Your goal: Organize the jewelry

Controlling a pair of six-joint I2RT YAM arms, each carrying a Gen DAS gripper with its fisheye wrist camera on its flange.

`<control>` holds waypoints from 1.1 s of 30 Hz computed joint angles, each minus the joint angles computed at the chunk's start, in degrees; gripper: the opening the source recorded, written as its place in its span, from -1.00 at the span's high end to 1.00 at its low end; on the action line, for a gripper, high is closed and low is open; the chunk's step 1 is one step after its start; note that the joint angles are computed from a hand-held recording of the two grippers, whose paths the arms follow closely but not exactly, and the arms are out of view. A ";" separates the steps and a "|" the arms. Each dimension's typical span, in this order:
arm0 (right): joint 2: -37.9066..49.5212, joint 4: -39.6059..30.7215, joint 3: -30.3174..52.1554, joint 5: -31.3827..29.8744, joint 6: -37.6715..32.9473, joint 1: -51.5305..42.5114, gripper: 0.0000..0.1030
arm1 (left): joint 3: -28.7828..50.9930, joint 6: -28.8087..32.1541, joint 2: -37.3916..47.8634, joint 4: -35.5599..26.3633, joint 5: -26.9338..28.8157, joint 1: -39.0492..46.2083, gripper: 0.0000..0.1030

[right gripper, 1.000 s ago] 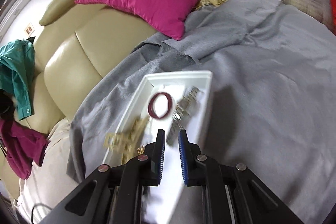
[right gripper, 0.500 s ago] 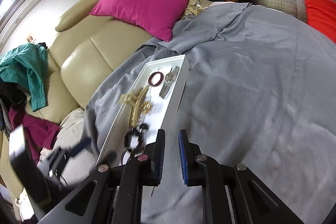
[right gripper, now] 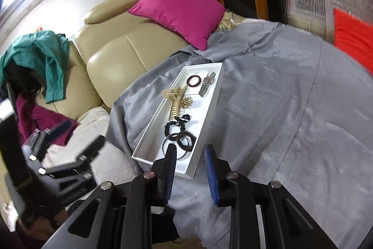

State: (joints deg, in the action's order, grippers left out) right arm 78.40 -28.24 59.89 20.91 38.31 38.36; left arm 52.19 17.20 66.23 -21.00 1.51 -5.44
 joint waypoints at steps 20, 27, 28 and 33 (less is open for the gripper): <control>10.13 -34.20 22.53 32.82 36.39 34.28 -0.15 | 7.86 8.90 -15.77 -17.82 14.51 24.88 -0.89; 13.15 -43.13 28.58 36.16 43.11 37.91 -0.15 | 10.62 10.49 -16.66 -21.89 19.31 29.24 -0.90; 13.34 -43.65 28.93 36.43 43.52 38.10 -0.15 | 10.69 10.34 -16.77 -21.98 19.26 29.26 -0.90; 12.77 -43.80 28.41 36.82 44.47 37.88 -0.15 | 10.16 10.27 -17.27 -21.88 17.80 28.01 -0.90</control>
State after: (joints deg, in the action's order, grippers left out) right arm 91.18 -72.04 88.30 57.73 82.77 76.23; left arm 62.35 27.47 48.96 -42.88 19.31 22.57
